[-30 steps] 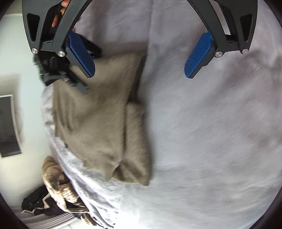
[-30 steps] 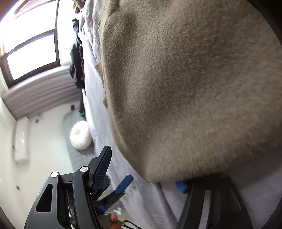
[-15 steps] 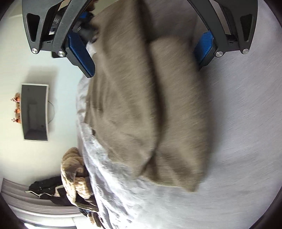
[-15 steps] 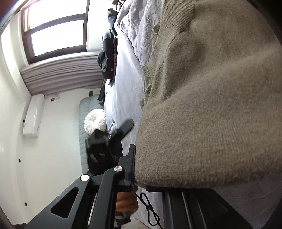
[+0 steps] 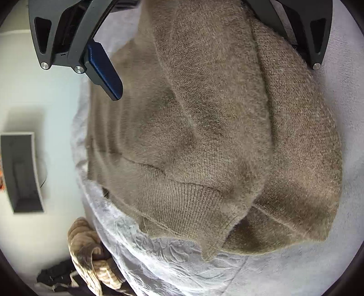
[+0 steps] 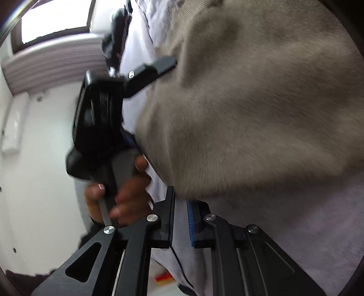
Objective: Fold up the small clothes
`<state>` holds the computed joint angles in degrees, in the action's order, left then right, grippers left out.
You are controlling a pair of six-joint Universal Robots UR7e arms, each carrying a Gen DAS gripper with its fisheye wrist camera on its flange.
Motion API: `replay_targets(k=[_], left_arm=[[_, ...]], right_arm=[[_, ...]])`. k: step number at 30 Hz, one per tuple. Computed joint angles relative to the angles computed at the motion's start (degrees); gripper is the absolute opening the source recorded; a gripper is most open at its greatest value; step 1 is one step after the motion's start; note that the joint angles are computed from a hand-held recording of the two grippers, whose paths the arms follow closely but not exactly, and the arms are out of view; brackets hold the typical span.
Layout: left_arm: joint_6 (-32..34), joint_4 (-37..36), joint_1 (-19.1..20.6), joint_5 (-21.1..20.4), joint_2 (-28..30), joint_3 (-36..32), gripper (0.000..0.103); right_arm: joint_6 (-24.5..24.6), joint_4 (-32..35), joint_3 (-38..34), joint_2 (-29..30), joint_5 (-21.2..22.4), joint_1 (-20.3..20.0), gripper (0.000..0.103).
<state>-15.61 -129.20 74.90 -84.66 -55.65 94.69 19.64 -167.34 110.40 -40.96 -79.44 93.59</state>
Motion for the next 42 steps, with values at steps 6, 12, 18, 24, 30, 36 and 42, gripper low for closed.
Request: replay_targets(k=[6, 12, 18, 24, 30, 36, 42], left_arm=[[2.3, 0.4, -2.7, 9.1, 0.4, 0.8, 0.044], [4.1, -4.3, -6.0, 15.1, -0.7, 3.6, 0.036], [4.6, -9.0, -9.5, 18.5, -1.1, 4.7, 0.034], [8.8, -11.9, -14.8, 19.5, 1.4, 2.9, 0.032], [12.9, -8.7, -19.9, 20.2, 6.1, -1.6, 0.032], [17.4, -3.1, -24.7, 24.2, 12.9, -6.2, 0.032], [20.0, -1.9, -27.6, 27.9, 20.2, -8.7, 0.057]], right_arm=[[-4.9, 8.8, 0.5, -7.4, -8.5, 0.5, 0.014], [-6.8, 7.4, -5.5, -6.8, -22.3, 1.6, 0.014], [-11.2, 11.4, -10.3, -2.7, -29.6, 1.2, 0.013], [-15.5, 9.7, -8.9, -2.1, -30.3, 0.0, 0.011], [-15.0, 9.0, -4.3, -8.5, -19.9, -5.1, 0.011], [-13.9, 2.9, 3.3, -19.6, -15.6, -11.6, 0.011], [-13.7, 4.5, 6.5, -24.5, -3.8, -20.5, 0.015]])
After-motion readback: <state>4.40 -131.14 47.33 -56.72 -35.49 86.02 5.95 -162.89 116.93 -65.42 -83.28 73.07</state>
